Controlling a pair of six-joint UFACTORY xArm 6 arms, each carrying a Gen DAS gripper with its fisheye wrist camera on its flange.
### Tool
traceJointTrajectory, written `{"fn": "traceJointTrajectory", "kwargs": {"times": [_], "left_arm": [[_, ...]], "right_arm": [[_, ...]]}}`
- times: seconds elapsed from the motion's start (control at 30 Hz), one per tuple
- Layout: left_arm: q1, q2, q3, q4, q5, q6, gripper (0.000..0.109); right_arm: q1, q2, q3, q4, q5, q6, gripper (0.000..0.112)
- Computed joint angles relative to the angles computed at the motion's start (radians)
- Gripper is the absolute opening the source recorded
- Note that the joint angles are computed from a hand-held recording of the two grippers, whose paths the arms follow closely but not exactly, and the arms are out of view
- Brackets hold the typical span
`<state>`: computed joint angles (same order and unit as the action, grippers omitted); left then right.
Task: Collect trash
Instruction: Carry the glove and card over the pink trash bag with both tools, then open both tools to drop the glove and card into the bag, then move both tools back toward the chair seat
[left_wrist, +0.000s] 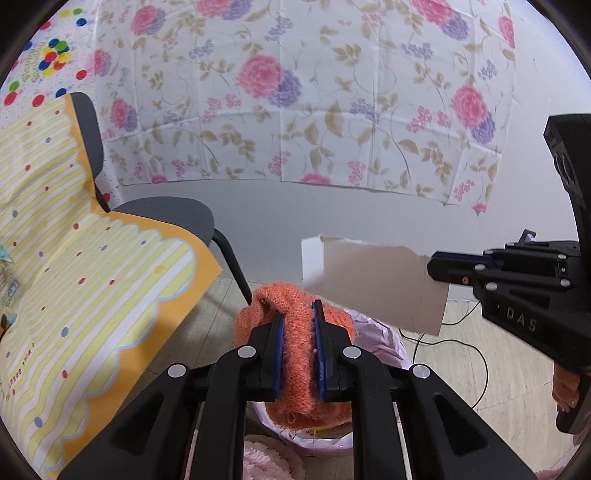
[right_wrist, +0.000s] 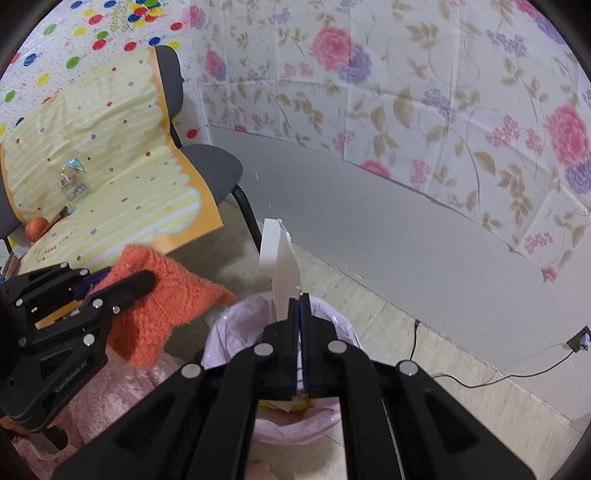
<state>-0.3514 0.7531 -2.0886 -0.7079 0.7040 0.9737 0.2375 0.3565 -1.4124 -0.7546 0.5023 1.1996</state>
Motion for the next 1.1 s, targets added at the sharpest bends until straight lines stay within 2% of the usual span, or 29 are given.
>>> {"fn": "traceJointTrajectory", "kwargs": {"times": [0.17,0.2,0.23,0.3,0.33,0.37,0.4,0.43,0.6,0.7,0.87,1.1], "left_arm": [[-0.011,0.065,-0.094,0.048,0.042,-0.054,0.019],[-0.012,0.09,-0.133,0.06,0.06,-0.072,0.024],[-0.013,0.116,-0.173,0.081,0.079,-0.096,0.029],[-0.014,0.155,-0.231,0.112,0.102,-0.142,0.052],[-0.012,0.163,-0.24,0.116,0.102,-0.156,0.057],[-0.009,0.17,-0.251,0.116,0.107,-0.162,0.062],[-0.005,0.178,-0.263,0.118,0.114,-0.168,0.062],[-0.002,0.187,-0.278,0.124,0.121,-0.178,0.062],[0.017,0.208,-0.317,0.139,0.144,-0.232,0.062],[0.028,0.14,-0.204,0.13,0.075,-0.216,0.062],[0.053,0.102,-0.153,0.118,0.051,-0.228,0.062],[0.07,0.045,-0.067,0.119,-0.032,-0.223,0.062]], "right_arm": [[-0.014,0.019,-0.003,-0.006,-0.027,0.009,0.002],[-0.017,0.031,-0.013,-0.01,-0.03,0.01,0.002],[-0.019,0.038,-0.02,-0.01,-0.032,0.01,0.002],[-0.025,0.058,-0.034,0.01,-0.041,-0.007,0.005],[-0.028,0.062,-0.035,0.015,-0.05,-0.008,0.007],[-0.031,0.066,-0.035,0.015,-0.061,-0.006,0.014],[-0.031,0.067,-0.035,0.014,-0.061,-0.008,0.02],[-0.032,0.068,-0.037,0.008,-0.058,-0.007,0.021],[-0.038,0.058,-0.036,-0.015,-0.071,0.018,0.022],[-0.037,0.052,-0.04,-0.035,-0.073,0.027,0.022],[-0.029,0.058,-0.059,-0.024,-0.079,0.005,0.022],[-0.013,0.074,-0.092,0.016,-0.081,-0.058,0.022]]}}
